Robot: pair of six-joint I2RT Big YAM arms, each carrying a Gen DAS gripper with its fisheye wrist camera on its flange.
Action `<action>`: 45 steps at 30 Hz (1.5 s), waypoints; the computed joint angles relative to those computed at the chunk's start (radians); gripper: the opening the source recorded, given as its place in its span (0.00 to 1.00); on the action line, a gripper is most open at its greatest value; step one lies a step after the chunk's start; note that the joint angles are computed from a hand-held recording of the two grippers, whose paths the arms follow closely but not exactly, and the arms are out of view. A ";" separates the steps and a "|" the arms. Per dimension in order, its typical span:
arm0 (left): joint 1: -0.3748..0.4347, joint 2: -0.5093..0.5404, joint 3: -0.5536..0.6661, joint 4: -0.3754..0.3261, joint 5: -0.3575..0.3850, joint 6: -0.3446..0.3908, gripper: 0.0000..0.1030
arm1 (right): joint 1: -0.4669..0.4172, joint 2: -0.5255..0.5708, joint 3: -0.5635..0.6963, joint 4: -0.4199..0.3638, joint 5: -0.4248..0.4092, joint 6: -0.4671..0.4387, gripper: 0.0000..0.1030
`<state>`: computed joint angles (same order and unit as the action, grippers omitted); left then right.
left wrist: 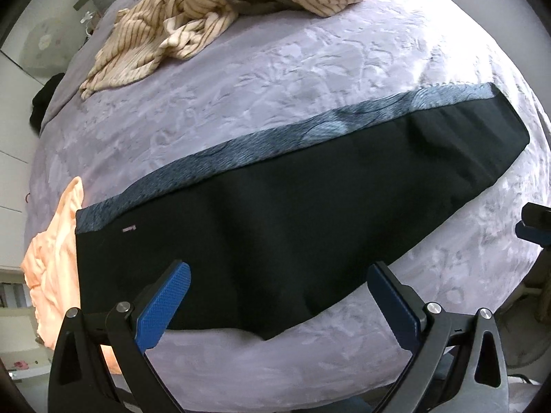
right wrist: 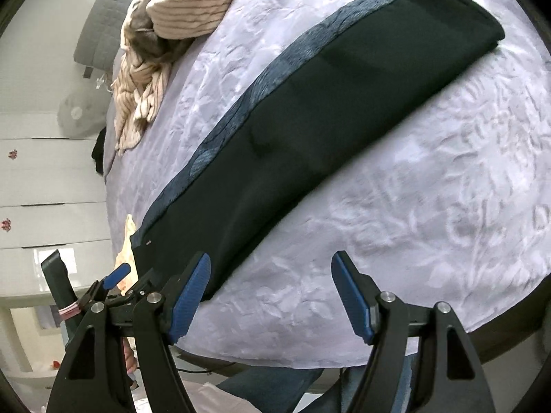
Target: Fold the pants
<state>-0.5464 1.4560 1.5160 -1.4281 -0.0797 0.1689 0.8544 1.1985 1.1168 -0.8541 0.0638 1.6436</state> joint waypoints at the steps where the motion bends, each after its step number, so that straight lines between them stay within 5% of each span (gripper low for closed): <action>1: -0.010 0.003 0.005 -0.002 -0.004 -0.010 1.00 | -0.008 -0.011 -0.009 0.000 -0.006 -0.008 0.74; 11: -0.121 0.041 0.068 -0.037 -0.043 -0.115 1.00 | -0.093 -0.150 -0.106 -0.032 -0.049 -0.074 0.74; 30: -0.232 0.100 0.144 -0.065 -0.045 -0.197 1.00 | -0.205 -0.407 -0.254 -0.160 -0.016 -0.041 0.74; 45: -0.268 0.149 0.171 -0.079 -0.014 -0.232 1.00 | -0.273 -0.444 -0.287 -0.187 -0.076 -0.074 0.74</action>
<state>-0.8147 1.6051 1.6868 -1.5069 -0.0932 -0.0633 0.5817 0.7549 0.8294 -1.0409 -0.0125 1.5700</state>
